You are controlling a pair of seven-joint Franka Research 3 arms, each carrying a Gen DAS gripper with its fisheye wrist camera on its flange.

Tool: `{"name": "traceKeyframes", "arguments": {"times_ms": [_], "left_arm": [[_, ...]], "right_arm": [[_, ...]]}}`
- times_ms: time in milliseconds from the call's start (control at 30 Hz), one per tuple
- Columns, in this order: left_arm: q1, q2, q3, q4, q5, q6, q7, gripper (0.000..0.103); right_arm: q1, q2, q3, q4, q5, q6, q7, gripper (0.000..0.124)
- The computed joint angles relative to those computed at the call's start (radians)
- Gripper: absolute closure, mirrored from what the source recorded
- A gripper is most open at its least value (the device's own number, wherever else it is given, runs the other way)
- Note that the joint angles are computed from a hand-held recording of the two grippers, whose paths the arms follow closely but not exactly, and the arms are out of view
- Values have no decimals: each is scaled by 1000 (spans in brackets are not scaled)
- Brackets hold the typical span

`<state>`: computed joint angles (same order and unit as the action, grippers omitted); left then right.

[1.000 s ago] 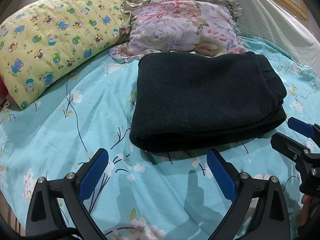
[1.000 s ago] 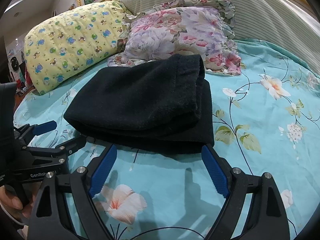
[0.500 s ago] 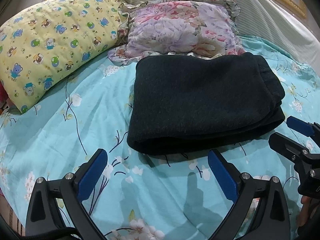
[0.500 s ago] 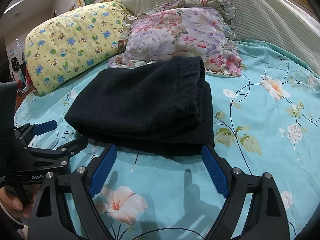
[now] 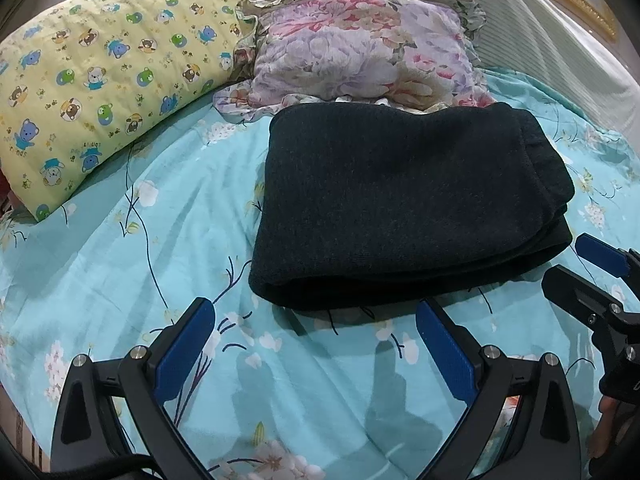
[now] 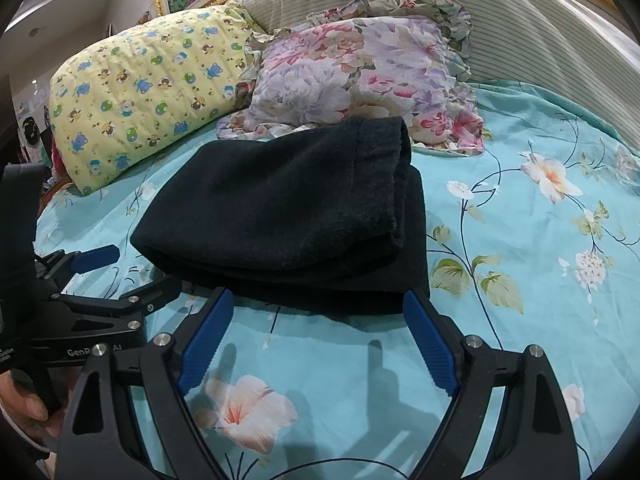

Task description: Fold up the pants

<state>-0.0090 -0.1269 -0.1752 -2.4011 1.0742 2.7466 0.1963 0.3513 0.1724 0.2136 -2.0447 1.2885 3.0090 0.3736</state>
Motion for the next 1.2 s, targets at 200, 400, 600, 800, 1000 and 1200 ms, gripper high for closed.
{"name": "traceKeyframes", "arguments": {"times_ms": [200,400,600,800,1000,1200], "left_arm": [[-3,5,2,6,-14,-5,13,2],[2,-9,0,1,12,-8,-16,2],[21,-38,-10,-10,106,14,-121,2],[22,-41,-9,0,136,2,-154,3],[21,-33,1,6,105,35,-118,3],[8,5,2,35,26,76,-21,3]], "right_arm": [[-3,1,0,6,29,0,-24,37],[-1,-3,-3,9,62,1,-53,37],[0,-4,-5,25,141,6,-123,37],[9,3,-14,39,136,7,-110,37],[9,1,-15,37,117,0,-99,37],[6,-3,-20,28,98,-2,-69,37]]}}
